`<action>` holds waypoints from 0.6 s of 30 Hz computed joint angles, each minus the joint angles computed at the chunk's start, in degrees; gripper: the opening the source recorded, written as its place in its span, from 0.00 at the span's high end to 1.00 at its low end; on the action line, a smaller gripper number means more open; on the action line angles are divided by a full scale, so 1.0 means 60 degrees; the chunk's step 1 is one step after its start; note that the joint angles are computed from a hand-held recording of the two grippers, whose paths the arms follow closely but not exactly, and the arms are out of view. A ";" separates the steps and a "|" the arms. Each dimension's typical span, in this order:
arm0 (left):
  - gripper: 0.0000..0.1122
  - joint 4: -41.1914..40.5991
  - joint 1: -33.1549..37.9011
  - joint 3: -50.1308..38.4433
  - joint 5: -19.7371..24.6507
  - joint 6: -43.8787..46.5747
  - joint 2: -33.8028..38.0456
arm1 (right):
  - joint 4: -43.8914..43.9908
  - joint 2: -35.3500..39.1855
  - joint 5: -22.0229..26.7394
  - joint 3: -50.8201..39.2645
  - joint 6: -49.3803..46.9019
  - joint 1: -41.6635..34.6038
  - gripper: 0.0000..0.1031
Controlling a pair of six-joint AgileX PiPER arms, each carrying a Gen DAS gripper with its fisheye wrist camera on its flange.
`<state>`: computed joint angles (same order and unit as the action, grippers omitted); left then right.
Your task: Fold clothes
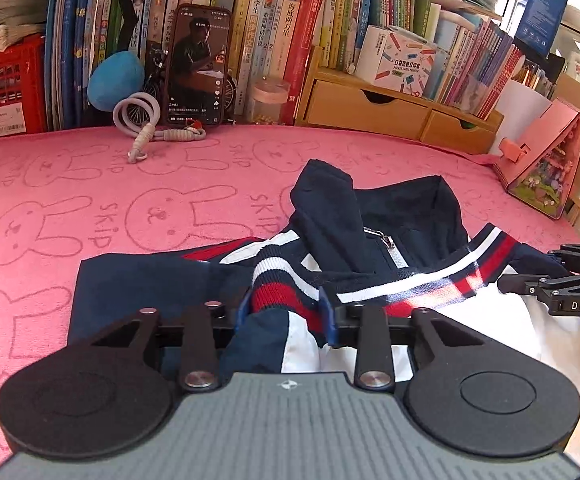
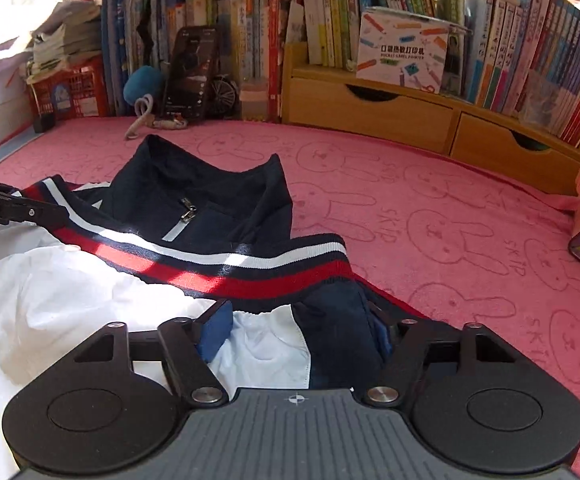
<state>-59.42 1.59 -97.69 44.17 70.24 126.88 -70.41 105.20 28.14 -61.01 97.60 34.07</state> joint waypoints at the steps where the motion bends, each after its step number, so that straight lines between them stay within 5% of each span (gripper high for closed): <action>1: 0.83 -0.0621 0.0110 0.0304 -0.0061 0.0511 -0.0185 | -0.0741 -0.0146 0.0543 0.0157 0.0775 0.0318 0.77; 5: 0.83 -0.2725 0.0366 0.0808 -0.0154 0.2079 -0.0698 | -0.2962 -0.0832 0.2199 0.0787 0.2748 0.1113 0.83; 8: 0.83 -0.3265 0.0092 0.0352 -0.0959 0.2471 -0.0658 | -0.3622 -0.0946 0.2371 0.0632 0.3110 0.0822 0.83; 14: 0.83 -0.0415 -0.0511 -0.1776 -0.2001 -0.0627 0.0638 | -0.3728 0.0398 0.1566 -0.0517 0.3406 -0.0377 0.83; 16: 0.80 0.0387 -0.0450 -0.1963 -0.1692 -0.1303 0.0803 | -0.3214 0.1046 0.1378 -0.0919 0.3002 -0.0558 0.83; 17: 0.69 0.0889 -0.0375 -0.2174 -0.1277 -0.1723 0.0896 | -0.3065 0.1241 0.1242 -0.0990 0.2947 -0.0636 0.83; 18: 0.47 0.1341 -0.0302 -0.2406 -0.0847 -0.2095 0.1001 | -0.3049 0.1365 0.1064 -0.0980 0.3031 -0.0727 0.83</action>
